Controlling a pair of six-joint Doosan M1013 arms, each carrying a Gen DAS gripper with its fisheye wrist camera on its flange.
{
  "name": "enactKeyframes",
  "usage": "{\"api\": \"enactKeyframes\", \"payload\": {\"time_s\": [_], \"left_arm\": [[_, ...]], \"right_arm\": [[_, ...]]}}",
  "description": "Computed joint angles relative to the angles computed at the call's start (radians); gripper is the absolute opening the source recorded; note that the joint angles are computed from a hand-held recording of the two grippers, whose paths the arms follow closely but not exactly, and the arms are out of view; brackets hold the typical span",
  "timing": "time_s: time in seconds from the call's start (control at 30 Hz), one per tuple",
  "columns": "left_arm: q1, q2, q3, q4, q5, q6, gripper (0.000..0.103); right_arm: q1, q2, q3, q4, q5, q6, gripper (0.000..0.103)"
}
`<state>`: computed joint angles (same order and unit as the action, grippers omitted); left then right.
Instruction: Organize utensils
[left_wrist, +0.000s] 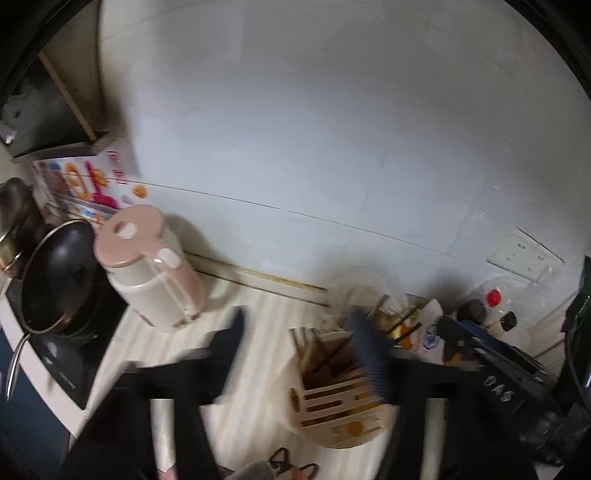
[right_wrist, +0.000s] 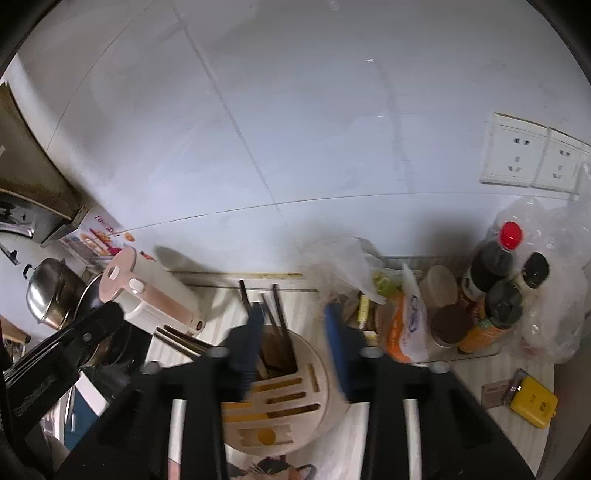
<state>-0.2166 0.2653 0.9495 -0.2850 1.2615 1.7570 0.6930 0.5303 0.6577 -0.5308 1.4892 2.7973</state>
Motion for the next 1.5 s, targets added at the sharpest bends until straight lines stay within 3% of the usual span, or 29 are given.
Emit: {"api": "enactKeyframes", "payload": {"time_s": [0.1, 0.17, 0.27, 0.33, 0.43, 0.6, 0.8, 1.03, 1.3, 1.5], "left_arm": [[0.008, -0.026, 0.045, 0.039, -0.052, -0.007, 0.075], [0.009, -0.033, 0.067, 0.075, -0.067, -0.005, 0.087], [0.007, -0.056, 0.124, 0.113, -0.109, 0.009, 0.092], [0.003, -0.066, 0.158, 0.147, -0.119, 0.02, 0.103], [-0.002, -0.083, 0.207, 0.18, -0.145, 0.029, 0.103], [-0.009, -0.108, 0.256, 0.198, -0.174, 0.035, 0.103], [-0.016, -0.138, 0.287, 0.208, -0.187, 0.026, 0.103], [0.008, -0.196, 0.324, 0.184, -0.214, 0.04, 0.103], [0.088, -0.288, 0.372, 0.03, -0.218, 0.187, 0.103], [0.184, -0.356, 0.403, -0.112, -0.179, 0.348, 0.103]], "right_arm": [[0.012, -0.014, 0.026, -0.027, 0.025, 0.01, 0.049], [0.02, -0.018, 0.038, -0.042, 0.05, 0.006, 0.054], [0.039, -0.011, 0.045, -0.069, 0.1, -0.008, 0.068], [0.052, -0.003, 0.048, -0.084, 0.131, -0.023, 0.08], [0.067, 0.007, 0.055, -0.104, 0.165, -0.037, 0.097], [0.092, 0.027, 0.047, -0.166, 0.223, -0.059, 0.101], [0.112, 0.021, 0.058, -0.197, 0.239, -0.055, 0.101], [0.157, 0.011, 0.048, -0.262, 0.255, -0.041, 0.102], [0.264, 0.057, -0.078, -0.409, 0.378, -0.035, 0.102], [0.361, 0.17, -0.314, -0.54, 0.532, -0.094, 0.103]]}}
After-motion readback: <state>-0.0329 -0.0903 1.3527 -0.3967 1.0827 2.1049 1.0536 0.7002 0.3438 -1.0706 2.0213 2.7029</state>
